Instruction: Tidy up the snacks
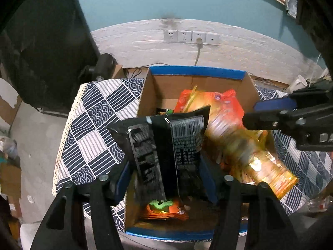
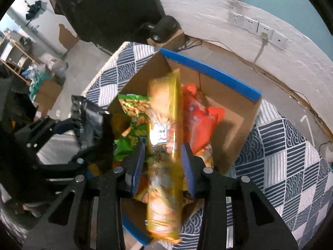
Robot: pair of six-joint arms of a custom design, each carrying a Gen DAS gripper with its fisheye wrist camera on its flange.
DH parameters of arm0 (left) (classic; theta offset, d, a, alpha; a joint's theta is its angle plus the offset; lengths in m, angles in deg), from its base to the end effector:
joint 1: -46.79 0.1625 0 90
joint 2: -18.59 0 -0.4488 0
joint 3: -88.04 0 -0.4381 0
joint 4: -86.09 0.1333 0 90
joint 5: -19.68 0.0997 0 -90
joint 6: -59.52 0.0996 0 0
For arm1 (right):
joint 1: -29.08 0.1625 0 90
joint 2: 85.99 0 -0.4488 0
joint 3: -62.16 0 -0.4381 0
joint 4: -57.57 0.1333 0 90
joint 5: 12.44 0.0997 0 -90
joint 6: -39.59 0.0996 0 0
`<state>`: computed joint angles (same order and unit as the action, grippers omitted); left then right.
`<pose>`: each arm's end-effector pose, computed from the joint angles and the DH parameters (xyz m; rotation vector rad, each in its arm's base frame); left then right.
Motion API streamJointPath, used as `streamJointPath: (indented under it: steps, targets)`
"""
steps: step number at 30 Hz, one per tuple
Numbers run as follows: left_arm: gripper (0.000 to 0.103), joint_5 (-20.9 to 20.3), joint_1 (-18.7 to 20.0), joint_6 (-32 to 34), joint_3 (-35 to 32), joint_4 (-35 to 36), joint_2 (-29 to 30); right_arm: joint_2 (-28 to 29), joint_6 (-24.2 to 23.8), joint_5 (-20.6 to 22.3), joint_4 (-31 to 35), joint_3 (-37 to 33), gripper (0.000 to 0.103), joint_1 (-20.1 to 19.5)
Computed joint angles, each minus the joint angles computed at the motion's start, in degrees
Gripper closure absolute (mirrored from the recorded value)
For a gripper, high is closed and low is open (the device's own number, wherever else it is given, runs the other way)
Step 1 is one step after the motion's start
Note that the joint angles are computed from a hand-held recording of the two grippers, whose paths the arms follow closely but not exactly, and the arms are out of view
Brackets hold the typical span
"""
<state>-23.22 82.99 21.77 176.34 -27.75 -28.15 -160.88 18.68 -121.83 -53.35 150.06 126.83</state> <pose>-0.4509 -0.5856 0.1038 0.4793 2.2721 -0.4717 0.1877 -0.6360 0.4178 0.6579 -2.7083 0.1368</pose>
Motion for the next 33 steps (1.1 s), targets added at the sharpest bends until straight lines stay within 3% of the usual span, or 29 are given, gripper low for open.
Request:
streamJointPath:
  steps: [7, 11, 15, 20, 22, 33]
  targets:
    - [0.022, 1.81, -0.91, -0.99, 0.09, 1.32, -0.26, -1.57, -1.15, -0.89, -2.97, 0.99, 0.057, 0.46]
    - [0.022, 2.1, -1.94, -0.04, 0.44, 1.11, -0.69, -3.2, -1.9, -1.48, -3.94, 1.85, 0.053, 0.43]
    - [0.021, 2.45, -3.07, 0.48, 0.46, 1.77, -1.16, -5.17, -2.29, -2.52, -5.1, 3.15, 0.04, 0.84]
    - [0.016, 2.69, -4.45, 0.95, 1.17, 0.14, -2.27, -7.31, -2.95, -2.51, -6.13, 4.27, 0.038, 1.33]
    - [0.016, 2.67, -4.86, 1.28, 1.23, -0.17, -2.49, -8.38, -3.22, -2.25, -6.99, 4.83, 0.032, 1.55]
    - [0.014, 2.36, -7.21, 3.35, 2.82, -3.31, -3.61, -12.56, -3.23, -1.85, -9.74, 6.89, 0.031, 2.27]
